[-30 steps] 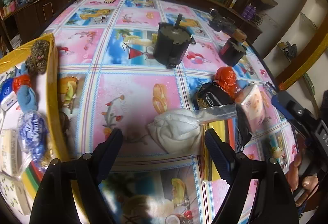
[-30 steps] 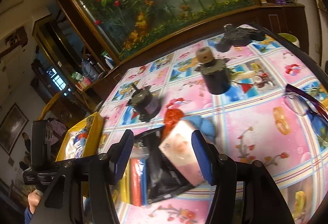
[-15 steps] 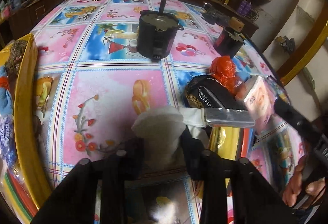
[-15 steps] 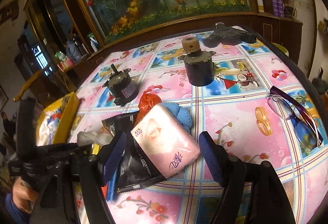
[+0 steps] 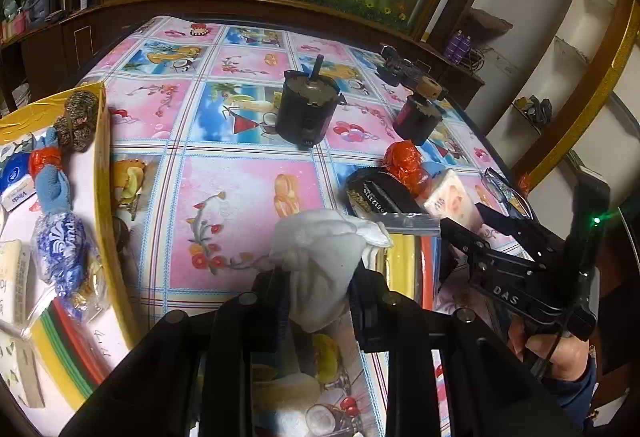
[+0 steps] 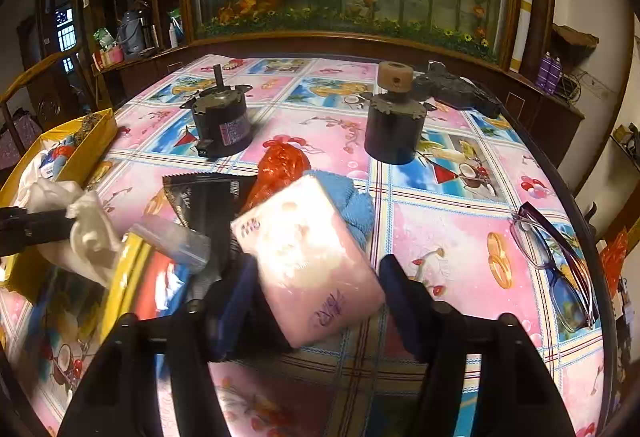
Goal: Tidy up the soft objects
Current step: 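Grasp the white cloth with the left tool while the right tool grasps the pink pack, then carry the white cloth and pink tissue pack with both tools over the tray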
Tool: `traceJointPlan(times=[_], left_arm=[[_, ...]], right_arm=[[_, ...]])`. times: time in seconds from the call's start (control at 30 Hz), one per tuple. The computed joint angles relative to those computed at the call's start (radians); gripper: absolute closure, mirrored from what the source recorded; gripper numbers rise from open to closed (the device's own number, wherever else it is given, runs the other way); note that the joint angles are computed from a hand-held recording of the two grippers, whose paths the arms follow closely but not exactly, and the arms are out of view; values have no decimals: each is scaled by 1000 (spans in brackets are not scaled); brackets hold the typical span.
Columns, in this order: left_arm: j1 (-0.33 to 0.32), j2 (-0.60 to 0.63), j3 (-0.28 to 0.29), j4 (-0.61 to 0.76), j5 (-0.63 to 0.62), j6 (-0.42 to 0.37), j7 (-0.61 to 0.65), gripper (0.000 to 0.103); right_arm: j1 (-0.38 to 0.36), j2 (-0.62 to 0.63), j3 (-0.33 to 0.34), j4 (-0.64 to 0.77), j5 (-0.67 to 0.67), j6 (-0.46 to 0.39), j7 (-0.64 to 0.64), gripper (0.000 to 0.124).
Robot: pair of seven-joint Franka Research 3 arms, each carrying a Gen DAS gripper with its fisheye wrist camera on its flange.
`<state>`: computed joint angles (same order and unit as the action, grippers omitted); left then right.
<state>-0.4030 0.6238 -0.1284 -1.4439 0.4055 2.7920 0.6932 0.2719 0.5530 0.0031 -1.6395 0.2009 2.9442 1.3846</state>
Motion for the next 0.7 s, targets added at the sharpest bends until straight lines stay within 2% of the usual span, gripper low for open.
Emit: traceJointPlan(times=[0.1,0.13,0.27,0.4,0.6,0.63,0.7], left_arm=[[2,-30,9,-48,6,33,-22,79],[3,-38,11,-62,8,42,-29,79],[2,-79,28,-121,27,88,-68,79],[-9,-124,56,-177,68,127,-123,79],[-23,-190,102,-257,155,169,-227,79],[-22,-200,106,-270,167,176,-244,79],[-22,-221,120,-300,196,191,-285,79]], right_arm=[[-50,-8,62,-8,50,8,-49,72],[-47,-10,60,-10,56,16,-50,74],[-66,-21,88,-27,98,52,-78,78],[-117,-34,157,-45,171,95,-132,79],[-302,-43,423,-57,385,157,-331,78],[-331,-36,472,-47,420,152,-369,78],[-356,-22,528,-19,470,112,-421,78]])
